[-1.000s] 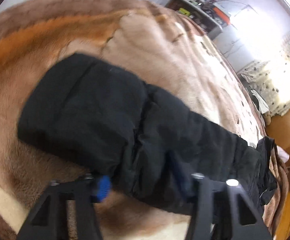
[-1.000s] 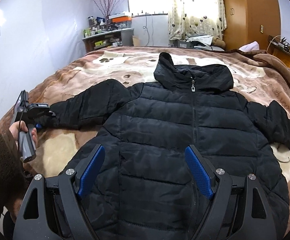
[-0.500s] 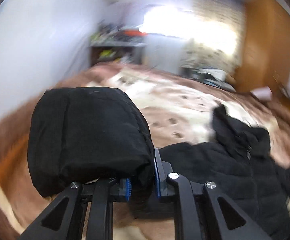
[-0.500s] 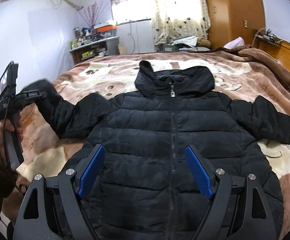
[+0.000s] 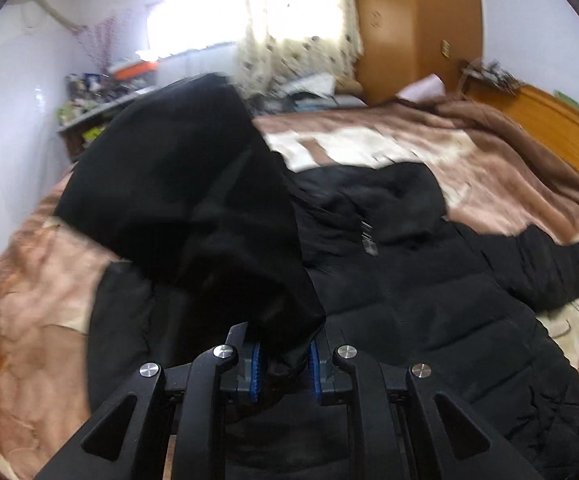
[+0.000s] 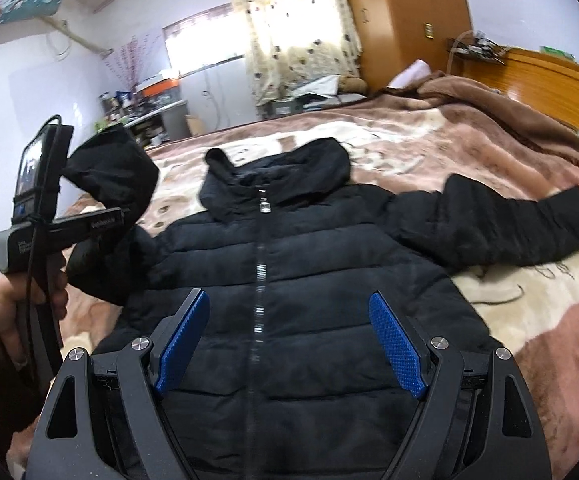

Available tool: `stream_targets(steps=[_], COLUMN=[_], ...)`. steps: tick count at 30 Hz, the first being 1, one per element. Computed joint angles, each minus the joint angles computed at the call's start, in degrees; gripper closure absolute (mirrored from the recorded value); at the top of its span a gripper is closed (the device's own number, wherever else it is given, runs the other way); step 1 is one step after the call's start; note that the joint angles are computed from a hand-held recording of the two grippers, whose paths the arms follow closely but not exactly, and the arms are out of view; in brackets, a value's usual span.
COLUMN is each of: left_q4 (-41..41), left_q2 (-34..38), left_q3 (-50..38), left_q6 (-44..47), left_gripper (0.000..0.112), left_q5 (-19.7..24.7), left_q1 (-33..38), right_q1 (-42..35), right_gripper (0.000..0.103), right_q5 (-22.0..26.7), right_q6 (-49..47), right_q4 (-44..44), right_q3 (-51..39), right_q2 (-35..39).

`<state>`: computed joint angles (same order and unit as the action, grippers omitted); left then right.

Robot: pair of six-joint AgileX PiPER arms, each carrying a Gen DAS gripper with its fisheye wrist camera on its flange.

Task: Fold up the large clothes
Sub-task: 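Fold the grasped sleeve across the jacket body and release it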

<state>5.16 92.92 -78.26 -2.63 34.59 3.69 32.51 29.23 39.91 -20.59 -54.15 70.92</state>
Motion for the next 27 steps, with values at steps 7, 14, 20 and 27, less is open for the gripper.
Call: stream_targets(steps=[7, 14, 20, 27], left_q4=[9.09, 8.74, -8.02, -26.98], left_q2=[6.53, 12.01, 11.3, 4.57], left_q3=[-0.97, -4.68, -3.14, -0.77], left_q6=[-8.76, -9.36, 6.97, 25.18], left_gripper=[0.094, 0.091, 0.067, 0.029], left_q5=[1.31, 2.57, 3.27, 6.33], left_q1=[-7.09, -9.9, -5.83, 1.36], right_q1=[-6.31, -9.04, -9.6, -10.06], right_gripper=[0.021, 0.021, 0.021, 0.021], right_q5=[-1.59, -1.97, -2.12, -1.72], right_q6=[-8.33, -12.16, -13.14, -17.02], right_q4=[7.12, 10.77, 10.85, 13.76], right_q3=[1.93, 2.21, 0.79, -3.77], right_q2=[-0.95, -0.07, 2.58, 7.87])
